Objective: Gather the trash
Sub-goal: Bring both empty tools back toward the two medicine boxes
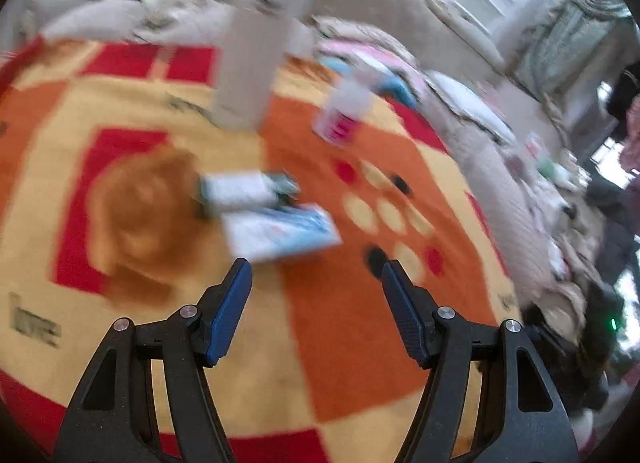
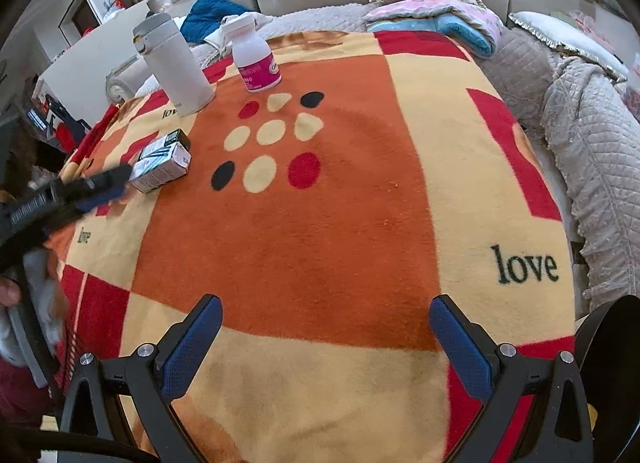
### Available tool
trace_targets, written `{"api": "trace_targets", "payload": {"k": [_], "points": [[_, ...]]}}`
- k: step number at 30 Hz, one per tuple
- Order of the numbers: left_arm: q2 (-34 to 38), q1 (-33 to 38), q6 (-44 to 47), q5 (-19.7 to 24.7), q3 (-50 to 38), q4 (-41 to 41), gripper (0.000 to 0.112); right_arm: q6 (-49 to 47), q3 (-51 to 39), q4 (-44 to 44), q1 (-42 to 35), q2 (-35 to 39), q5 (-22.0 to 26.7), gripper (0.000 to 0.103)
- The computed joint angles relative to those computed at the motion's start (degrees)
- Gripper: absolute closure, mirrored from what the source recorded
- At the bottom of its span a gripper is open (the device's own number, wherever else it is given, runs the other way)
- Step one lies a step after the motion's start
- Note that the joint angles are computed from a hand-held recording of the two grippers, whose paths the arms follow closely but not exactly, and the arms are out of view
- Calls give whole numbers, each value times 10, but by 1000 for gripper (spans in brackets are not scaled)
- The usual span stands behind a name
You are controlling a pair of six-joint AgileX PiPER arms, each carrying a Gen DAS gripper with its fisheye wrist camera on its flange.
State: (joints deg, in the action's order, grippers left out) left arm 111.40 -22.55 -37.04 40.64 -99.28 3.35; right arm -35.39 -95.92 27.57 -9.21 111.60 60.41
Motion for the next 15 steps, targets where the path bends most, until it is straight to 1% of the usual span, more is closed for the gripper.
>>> {"api": "trace_targets", "payload": {"k": [2,5,6,8,9,11,14,15], "points": [[9,15,-31,25,-12,31,46,3,8,-9,7,-2,-9,0],[30,43,-62,38,-23,47,46,6,21,-20,15,-3,-22,0],[42,51,-59,40,-30,36,46,7,26,-26,18,-5,-30,0],[54,61,-34,27,-30,-3,46,6,29,-31,21,-5,-34,0],[52,62,-16,3,-19,-33,46,7,28,-33,21,-5,-33,0],[68,56,56,9,-37,-106,46,2,27,-27,17,-2,-27,0],[83,18,102,27,-63,-121,46,-29,16,-11,3,5,-2,0],[83,16,132,29,-65,-148,46,-31,10,-15,1,7,8,0]]}}
